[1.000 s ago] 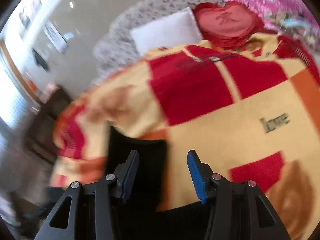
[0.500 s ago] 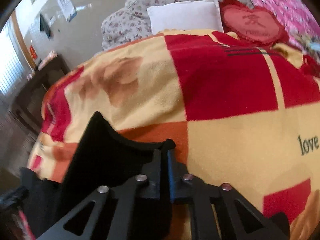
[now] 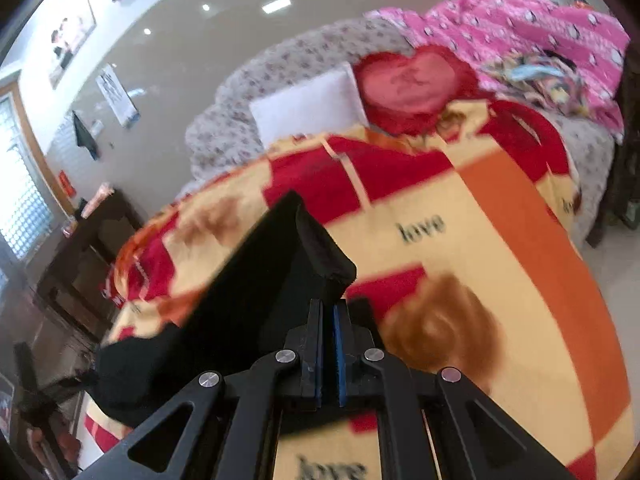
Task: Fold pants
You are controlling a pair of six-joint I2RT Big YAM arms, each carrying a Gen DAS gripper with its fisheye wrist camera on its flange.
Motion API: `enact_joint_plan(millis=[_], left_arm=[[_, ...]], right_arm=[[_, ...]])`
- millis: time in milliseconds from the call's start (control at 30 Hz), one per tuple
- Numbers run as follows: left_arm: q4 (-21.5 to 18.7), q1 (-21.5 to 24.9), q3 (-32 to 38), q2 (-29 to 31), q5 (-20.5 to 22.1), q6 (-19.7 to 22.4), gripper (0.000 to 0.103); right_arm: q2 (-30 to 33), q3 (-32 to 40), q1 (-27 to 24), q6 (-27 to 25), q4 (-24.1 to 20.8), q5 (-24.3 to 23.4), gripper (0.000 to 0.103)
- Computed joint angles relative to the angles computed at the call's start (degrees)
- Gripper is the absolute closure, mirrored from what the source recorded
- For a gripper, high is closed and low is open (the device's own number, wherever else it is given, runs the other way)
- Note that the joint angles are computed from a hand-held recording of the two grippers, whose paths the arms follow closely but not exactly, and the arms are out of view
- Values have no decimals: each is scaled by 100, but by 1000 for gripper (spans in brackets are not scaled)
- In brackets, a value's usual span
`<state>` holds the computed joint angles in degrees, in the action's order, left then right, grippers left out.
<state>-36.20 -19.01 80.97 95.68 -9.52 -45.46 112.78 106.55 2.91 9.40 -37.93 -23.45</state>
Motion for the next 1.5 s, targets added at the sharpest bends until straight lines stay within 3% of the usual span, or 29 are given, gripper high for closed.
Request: enact_joint_plan(millis=[133, 267, 333, 367, 400, 467, 633, 733, 833, 933, 1000, 1200, 1300, 1400, 1500], left_arm=[[212, -135, -124, -39, 242, -252, 48], [171, -313, 53, 149, 641, -287, 48], [132, -402, 219, 300, 766, -249, 48], [95, -430, 309, 378, 799, -264, 48], [88, -449, 371, 447, 860, -300, 48], [141, -454, 428, 547, 1081, -390, 48], [142, -455, 568, 683, 1202, -568, 48], [218, -403, 583, 687, 1261, -699, 48], [389, -377, 468, 614, 1307, -792, 47], [692, -307, 321, 570, 1557, -948, 38], [869, -271, 268, 577, 1700, -1136, 36], [1196, -159, 255, 646, 2227, -1615, 27], [1439, -129, 215, 662, 2600, -1902, 27], [1450, -139, 254, 687, 2577, -2011, 27], [1560, -75, 272, 762, 2672, -2302, 27]], right_arm=[[94, -136, -14, -70, -171, -152, 98], [-22, -429, -94, 362, 273, -237, 94], [-149, -567, -142, 499, 456, -244, 82], [-218, -620, -160, 522, 529, -275, 68], [-251, -637, -162, 537, 571, -335, 62], [-235, -550, -144, 506, 493, -449, 61], [67, -33, 26, 358, 105, -769, 60], [404, 548, 146, 426, -169, -867, 52], [977, 1620, 288, 252, -1069, -628, 44], [1614, 2724, 363, 83, -2129, -410, 44], [1877, 3151, 363, 80, -2487, -408, 44], [2186, 3650, 383, 128, -2958, -240, 44], [2099, 3463, 341, 227, -2896, -300, 44], [1939, 3160, 299, 302, -2656, -409, 44], [2017, 3256, 291, 281, -2717, -506, 44]])
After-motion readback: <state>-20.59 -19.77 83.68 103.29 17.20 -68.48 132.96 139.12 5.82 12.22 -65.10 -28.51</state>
